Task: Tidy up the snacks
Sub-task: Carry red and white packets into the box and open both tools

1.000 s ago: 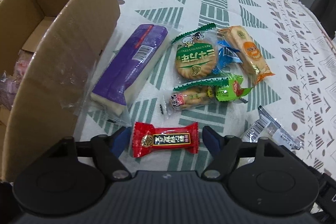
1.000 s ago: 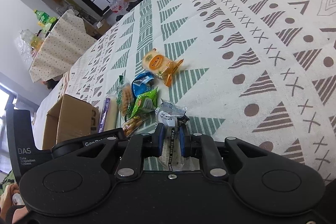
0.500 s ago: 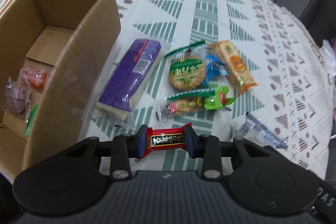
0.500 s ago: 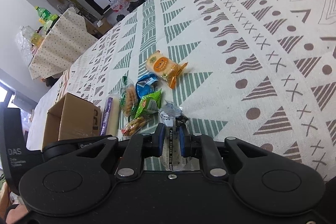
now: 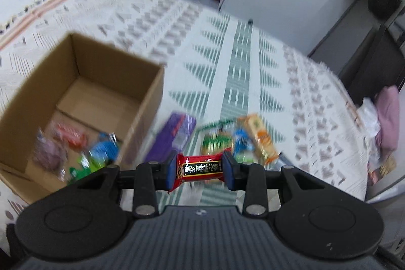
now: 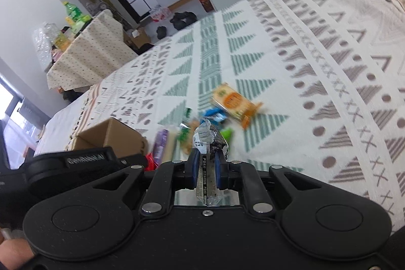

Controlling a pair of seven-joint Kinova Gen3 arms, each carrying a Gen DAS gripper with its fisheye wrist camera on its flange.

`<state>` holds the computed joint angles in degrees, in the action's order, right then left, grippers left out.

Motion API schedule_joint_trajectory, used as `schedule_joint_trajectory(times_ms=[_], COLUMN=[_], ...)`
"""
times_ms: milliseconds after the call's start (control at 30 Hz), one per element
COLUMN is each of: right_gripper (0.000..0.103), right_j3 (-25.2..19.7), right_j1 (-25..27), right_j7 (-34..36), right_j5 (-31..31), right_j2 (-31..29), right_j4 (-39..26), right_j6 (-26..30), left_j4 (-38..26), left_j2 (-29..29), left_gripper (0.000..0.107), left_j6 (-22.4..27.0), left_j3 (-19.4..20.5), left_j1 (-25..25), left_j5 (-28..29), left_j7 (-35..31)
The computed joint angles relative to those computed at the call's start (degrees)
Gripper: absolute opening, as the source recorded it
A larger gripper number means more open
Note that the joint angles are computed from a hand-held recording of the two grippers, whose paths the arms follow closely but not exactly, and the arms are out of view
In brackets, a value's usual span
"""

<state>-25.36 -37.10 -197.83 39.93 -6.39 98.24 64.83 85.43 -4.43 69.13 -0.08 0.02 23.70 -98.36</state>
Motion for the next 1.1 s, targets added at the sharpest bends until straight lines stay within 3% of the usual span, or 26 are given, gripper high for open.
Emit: schedule_joint_trajectory(times_ms=[367, 900, 1067, 1100], right_gripper=[0.013, 0.013, 0.012, 0.012], right_j3=[1.95, 9.72, 11.81, 12.17], right_j1=[-5.10, -12.62, -13.99, -14.19], right_j7=[4.14, 10.37, 10.52, 10.61], right_j5=[6.08, 8.46, 7.87, 7.66], right_j2=[5.95, 14.27, 16.07, 16.42], right_j4=[-9.82, -20.10, -21.61, -21.96], right_j6=[3.72, -0.28, -1.65, -1.89], left_j4=[-3.34, -6.05, -5.99, -5.94], left_j2=[0.29, 3.98, 4.28, 4.26], left_gripper=[0.036, 0.037, 0.044, 0.052], left_j6=[1.15, 1.23, 0.68, 0.57], left_j3=[-4.21, -6.04, -5.51, -5.52], left_j1=[-4.53, -12.37, -13.30, -13.44], left_j5=[5.32, 6.99, 6.01, 6.13], left_j7=[-2.16, 1.61, 3.37, 3.55])
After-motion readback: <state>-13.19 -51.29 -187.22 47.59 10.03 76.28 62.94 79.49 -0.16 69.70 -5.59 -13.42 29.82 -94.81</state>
